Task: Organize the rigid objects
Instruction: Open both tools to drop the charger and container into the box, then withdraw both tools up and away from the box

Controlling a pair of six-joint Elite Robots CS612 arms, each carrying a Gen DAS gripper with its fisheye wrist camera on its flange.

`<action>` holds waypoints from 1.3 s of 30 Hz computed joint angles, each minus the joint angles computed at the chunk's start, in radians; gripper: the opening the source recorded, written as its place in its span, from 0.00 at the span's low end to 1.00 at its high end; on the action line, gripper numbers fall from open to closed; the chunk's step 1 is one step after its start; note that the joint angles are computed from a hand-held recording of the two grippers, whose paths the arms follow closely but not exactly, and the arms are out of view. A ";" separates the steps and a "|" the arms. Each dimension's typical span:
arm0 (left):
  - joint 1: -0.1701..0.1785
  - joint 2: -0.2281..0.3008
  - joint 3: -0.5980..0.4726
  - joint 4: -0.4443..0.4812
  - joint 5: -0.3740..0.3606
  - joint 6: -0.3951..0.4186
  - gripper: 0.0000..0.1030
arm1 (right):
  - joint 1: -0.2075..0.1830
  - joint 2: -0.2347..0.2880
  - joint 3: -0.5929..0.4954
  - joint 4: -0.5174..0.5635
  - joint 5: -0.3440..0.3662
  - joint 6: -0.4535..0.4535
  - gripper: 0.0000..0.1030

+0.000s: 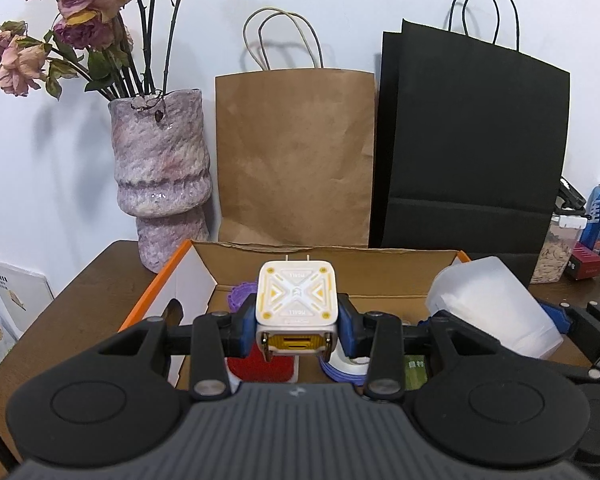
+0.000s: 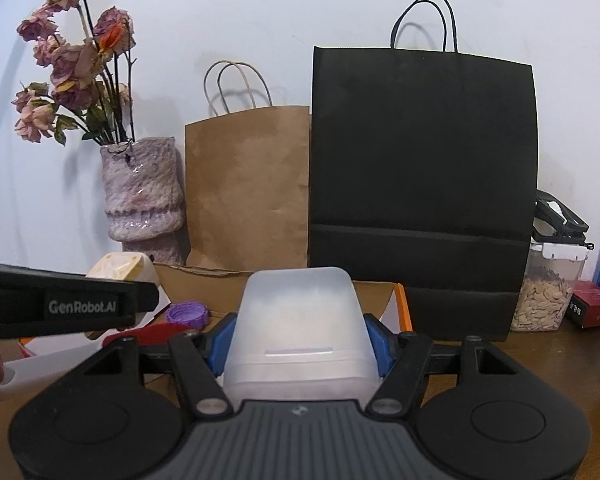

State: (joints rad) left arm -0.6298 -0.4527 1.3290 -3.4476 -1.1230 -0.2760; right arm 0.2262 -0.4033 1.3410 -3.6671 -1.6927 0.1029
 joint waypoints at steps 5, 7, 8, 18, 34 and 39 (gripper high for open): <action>0.005 0.011 -0.023 0.021 -0.001 0.014 0.39 | -0.002 0.012 -0.028 0.022 0.001 -0.015 0.63; 0.007 0.014 -0.030 0.033 -0.003 0.018 0.39 | -0.003 0.018 -0.040 0.034 0.000 -0.022 0.63; 0.008 0.015 -0.033 0.038 -0.005 0.020 0.39 | -0.004 0.020 -0.043 0.039 0.001 -0.025 0.63; -0.002 0.027 -0.044 0.018 0.078 0.026 1.00 | -0.005 0.022 -0.053 0.083 -0.013 -0.032 0.99; 0.000 0.022 -0.043 0.047 0.086 0.006 1.00 | -0.002 0.019 -0.048 0.095 -0.021 -0.041 1.00; -0.002 0.011 -0.022 0.027 0.082 0.000 1.00 | -0.002 0.015 -0.036 0.080 -0.018 -0.041 1.00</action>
